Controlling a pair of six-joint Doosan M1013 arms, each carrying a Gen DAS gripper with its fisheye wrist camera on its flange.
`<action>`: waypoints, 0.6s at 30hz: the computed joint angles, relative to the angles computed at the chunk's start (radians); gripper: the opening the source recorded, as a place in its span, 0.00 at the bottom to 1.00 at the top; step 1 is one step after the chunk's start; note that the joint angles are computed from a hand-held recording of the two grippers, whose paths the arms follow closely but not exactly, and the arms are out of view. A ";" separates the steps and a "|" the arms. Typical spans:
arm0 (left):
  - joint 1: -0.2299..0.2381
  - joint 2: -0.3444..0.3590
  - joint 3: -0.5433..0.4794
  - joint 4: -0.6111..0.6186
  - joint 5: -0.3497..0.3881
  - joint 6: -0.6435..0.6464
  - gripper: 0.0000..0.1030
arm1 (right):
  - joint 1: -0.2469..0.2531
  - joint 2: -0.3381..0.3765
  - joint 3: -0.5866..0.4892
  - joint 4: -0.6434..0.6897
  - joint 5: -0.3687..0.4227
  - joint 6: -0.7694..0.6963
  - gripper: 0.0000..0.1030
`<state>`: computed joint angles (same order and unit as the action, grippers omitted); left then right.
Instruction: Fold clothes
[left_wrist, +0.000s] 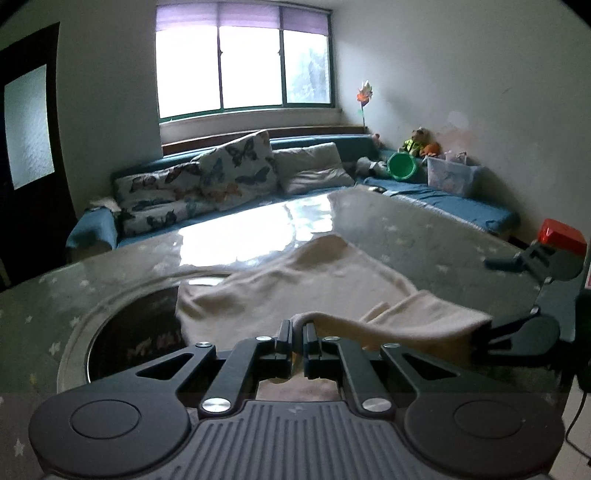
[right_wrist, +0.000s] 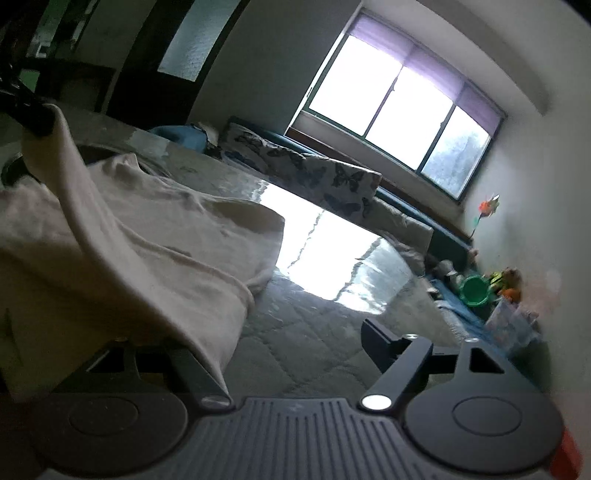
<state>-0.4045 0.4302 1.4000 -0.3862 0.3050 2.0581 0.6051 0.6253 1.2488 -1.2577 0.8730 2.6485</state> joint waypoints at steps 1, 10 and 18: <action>0.001 -0.001 0.004 0.004 0.003 -0.006 0.06 | -0.002 0.001 0.000 0.000 0.008 -0.004 0.80; -0.002 -0.008 0.044 0.051 0.015 -0.004 0.06 | 0.005 -0.017 0.027 -0.024 -0.027 -0.012 0.82; -0.009 -0.022 0.084 0.034 -0.012 0.087 0.06 | -0.002 -0.025 0.038 -0.003 -0.038 -0.004 0.83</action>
<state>-0.4136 0.4086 1.4840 -0.3520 0.2931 2.1453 0.6030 0.6000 1.2873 -1.2604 0.8351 2.6449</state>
